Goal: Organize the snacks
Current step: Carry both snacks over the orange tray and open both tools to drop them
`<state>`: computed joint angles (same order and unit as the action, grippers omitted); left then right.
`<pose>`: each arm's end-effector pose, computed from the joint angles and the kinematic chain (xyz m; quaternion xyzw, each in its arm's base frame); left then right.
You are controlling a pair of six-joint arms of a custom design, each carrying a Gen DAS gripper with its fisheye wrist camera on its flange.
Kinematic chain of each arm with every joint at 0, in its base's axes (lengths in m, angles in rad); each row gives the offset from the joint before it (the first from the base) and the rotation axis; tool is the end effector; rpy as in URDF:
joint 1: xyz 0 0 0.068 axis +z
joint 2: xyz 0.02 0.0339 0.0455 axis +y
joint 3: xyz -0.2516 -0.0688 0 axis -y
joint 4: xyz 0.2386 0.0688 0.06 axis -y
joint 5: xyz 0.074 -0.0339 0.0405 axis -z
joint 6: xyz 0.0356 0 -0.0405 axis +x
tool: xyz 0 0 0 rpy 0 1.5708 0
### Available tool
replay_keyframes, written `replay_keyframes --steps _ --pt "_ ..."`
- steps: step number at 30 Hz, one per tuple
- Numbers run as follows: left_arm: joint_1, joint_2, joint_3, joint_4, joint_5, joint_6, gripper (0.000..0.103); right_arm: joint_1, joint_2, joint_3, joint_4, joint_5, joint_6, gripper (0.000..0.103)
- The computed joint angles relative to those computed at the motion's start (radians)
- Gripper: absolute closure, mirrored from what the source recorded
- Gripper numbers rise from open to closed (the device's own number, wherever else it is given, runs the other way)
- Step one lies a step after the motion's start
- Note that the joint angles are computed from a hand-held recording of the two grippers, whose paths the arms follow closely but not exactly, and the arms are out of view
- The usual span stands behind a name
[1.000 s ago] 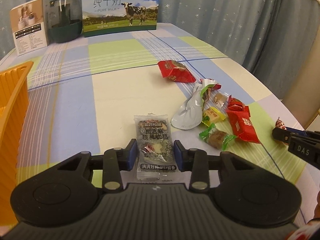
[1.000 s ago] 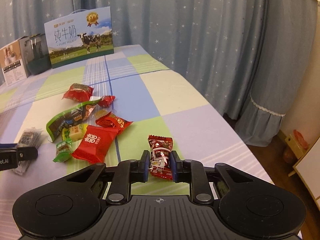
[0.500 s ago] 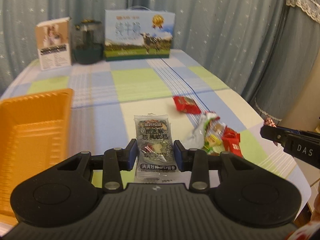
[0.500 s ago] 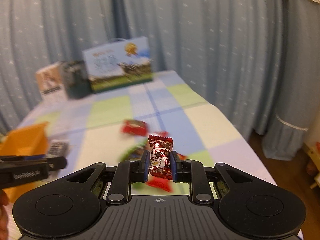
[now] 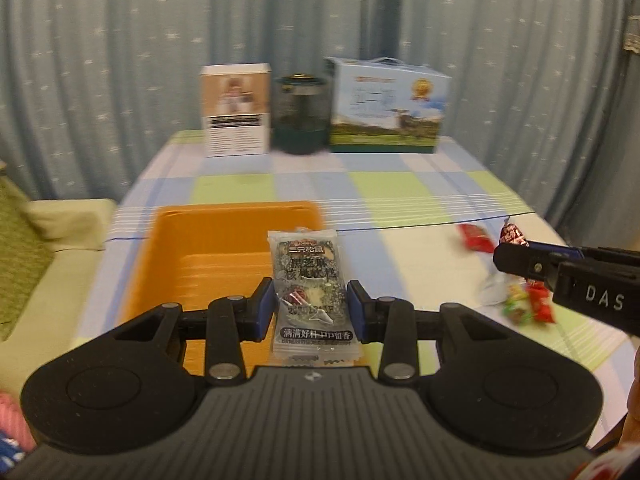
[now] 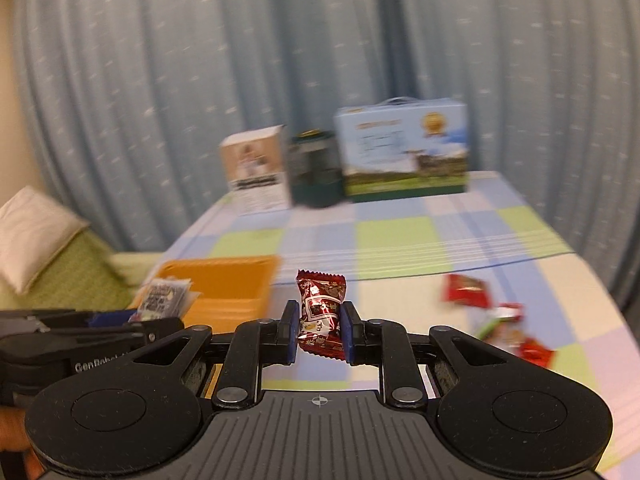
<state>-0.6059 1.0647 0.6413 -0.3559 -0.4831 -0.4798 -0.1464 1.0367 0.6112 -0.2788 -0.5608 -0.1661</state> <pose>0.1864 -0.1090 0.2161 -0.0356 0.9000 -0.0044 0.4345 0.2139 -0.0124 0.2188 -0.1248 0.8710 0.1853 0.4376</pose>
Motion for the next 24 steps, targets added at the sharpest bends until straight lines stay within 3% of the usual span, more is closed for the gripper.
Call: replay_keyframes --steps 9,17,24 --pt "0.256 -0.184 -0.120 -0.041 0.128 0.124 0.068 0.300 0.126 -0.093 0.251 0.116 0.143 0.081" --pt "0.389 -0.144 -0.189 0.068 0.255 0.187 0.068 0.384 0.266 -0.108 0.401 0.147 0.193 0.081" --pt "0.418 -0.084 -0.209 0.159 0.285 0.206 0.068 0.399 0.321 -0.091 0.430 0.159 0.213 0.081"
